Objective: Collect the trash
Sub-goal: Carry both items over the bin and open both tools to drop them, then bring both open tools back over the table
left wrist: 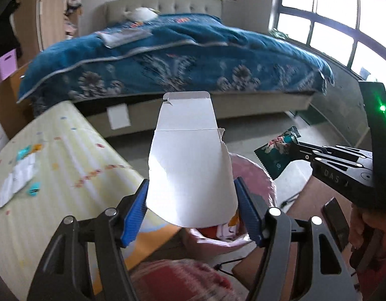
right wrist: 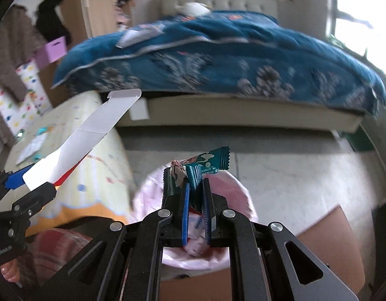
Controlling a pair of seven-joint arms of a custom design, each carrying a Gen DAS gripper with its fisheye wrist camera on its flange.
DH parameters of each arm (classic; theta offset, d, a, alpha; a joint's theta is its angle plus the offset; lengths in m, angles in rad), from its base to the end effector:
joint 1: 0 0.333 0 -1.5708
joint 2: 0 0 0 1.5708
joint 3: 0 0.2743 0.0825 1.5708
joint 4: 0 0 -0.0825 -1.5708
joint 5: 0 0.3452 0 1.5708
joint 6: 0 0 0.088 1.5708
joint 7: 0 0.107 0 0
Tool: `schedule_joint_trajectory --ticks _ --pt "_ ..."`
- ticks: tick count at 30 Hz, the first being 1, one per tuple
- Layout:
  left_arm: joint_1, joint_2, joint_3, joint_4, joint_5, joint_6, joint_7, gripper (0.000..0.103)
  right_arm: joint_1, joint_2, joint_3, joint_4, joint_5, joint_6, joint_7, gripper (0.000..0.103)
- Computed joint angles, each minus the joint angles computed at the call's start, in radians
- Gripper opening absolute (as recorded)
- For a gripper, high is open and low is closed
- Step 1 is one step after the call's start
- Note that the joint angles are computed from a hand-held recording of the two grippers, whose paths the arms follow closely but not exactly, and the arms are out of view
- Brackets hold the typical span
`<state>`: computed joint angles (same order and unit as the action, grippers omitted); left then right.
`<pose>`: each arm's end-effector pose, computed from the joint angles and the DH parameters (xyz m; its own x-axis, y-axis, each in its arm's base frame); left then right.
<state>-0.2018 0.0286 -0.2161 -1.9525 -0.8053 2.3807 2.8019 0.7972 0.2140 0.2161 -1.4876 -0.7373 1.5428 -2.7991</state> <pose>0.5125 -0.2345 0.4817 -0.9232 -0.3811 0.0498 -0.3082 0.6566 -0.6884 0.3708 0.4337 0.5281 -0.7402 -0.6683 -0.0741 -0.4754 0.5982 -0.6451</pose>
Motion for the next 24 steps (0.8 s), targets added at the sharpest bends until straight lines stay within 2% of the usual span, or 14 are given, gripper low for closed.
schedule_joint_trajectory --ticks 5,8,9,11,13,17,24 --pt "-0.028 0.039 -0.022 0.006 0.037 0.022 -0.029 0.067 -0.050 -0.119 0.010 -0.208 0.063 0.102 0.047 0.012" --pt "-0.036 0.072 -0.028 0.035 0.058 0.018 -0.067 0.072 -0.086 -0.171 0.017 -0.310 0.087 0.181 0.056 0.014" --pt "-0.037 0.086 -0.028 0.052 0.071 0.006 -0.090 0.074 -0.103 -0.196 0.015 -0.359 0.097 0.223 0.055 0.017" --pt "-0.037 0.106 -0.028 0.076 0.091 -0.006 -0.123 0.078 -0.124 -0.210 0.017 -0.396 0.111 0.259 0.052 0.039" --pt "-0.037 0.117 -0.029 0.090 0.111 -0.007 -0.147 0.078 -0.134 -0.200 0.024 -0.387 0.111 0.258 0.055 0.045" --pt "-0.025 0.107 -0.033 0.083 0.093 -0.005 -0.121 0.079 -0.133 -0.206 0.039 -0.388 0.109 0.237 0.073 0.045" --pt "-0.004 0.049 -0.021 0.047 0.030 0.032 -0.033 0.083 -0.115 -0.163 0.049 -0.304 0.067 0.169 0.090 0.045"
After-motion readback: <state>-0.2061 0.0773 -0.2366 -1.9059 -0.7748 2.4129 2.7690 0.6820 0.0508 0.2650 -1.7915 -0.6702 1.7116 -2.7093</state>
